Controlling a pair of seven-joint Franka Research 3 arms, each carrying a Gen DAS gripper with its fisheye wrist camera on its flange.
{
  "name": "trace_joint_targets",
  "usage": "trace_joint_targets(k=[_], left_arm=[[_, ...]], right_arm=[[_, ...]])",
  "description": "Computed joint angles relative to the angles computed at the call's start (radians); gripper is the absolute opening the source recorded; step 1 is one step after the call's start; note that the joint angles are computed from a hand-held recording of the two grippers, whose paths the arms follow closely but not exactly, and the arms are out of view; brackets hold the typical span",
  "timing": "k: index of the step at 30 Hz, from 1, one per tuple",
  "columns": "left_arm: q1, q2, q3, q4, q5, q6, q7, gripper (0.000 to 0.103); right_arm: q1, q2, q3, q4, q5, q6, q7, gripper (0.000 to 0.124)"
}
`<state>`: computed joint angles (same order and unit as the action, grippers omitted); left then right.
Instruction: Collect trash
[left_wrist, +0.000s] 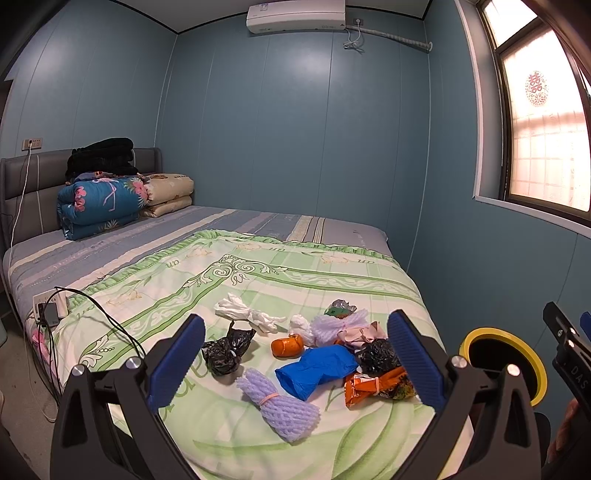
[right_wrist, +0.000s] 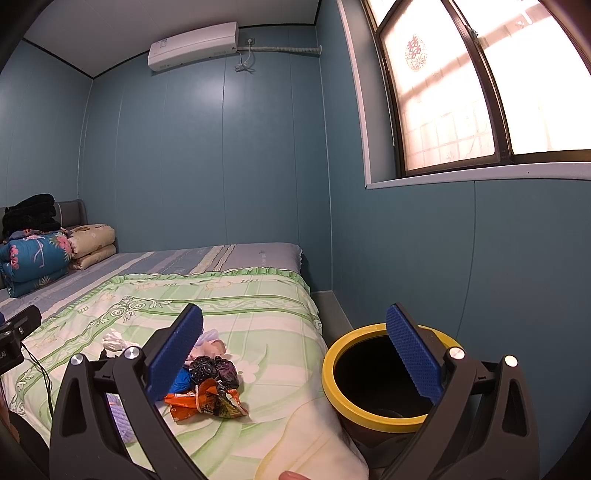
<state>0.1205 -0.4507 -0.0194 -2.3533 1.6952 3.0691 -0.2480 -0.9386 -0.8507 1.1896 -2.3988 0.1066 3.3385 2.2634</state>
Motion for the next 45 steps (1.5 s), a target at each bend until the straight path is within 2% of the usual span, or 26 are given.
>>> trace_joint_targets(k=[45], left_arm=[[0.038, -0.012, -0.028, -0.017, -0.054, 0.02, 0.042, 0.096]], right_arm=[[0.003, 0.017, 0.0, -0.001, 0.006, 0.009, -0.004, 0.095]])
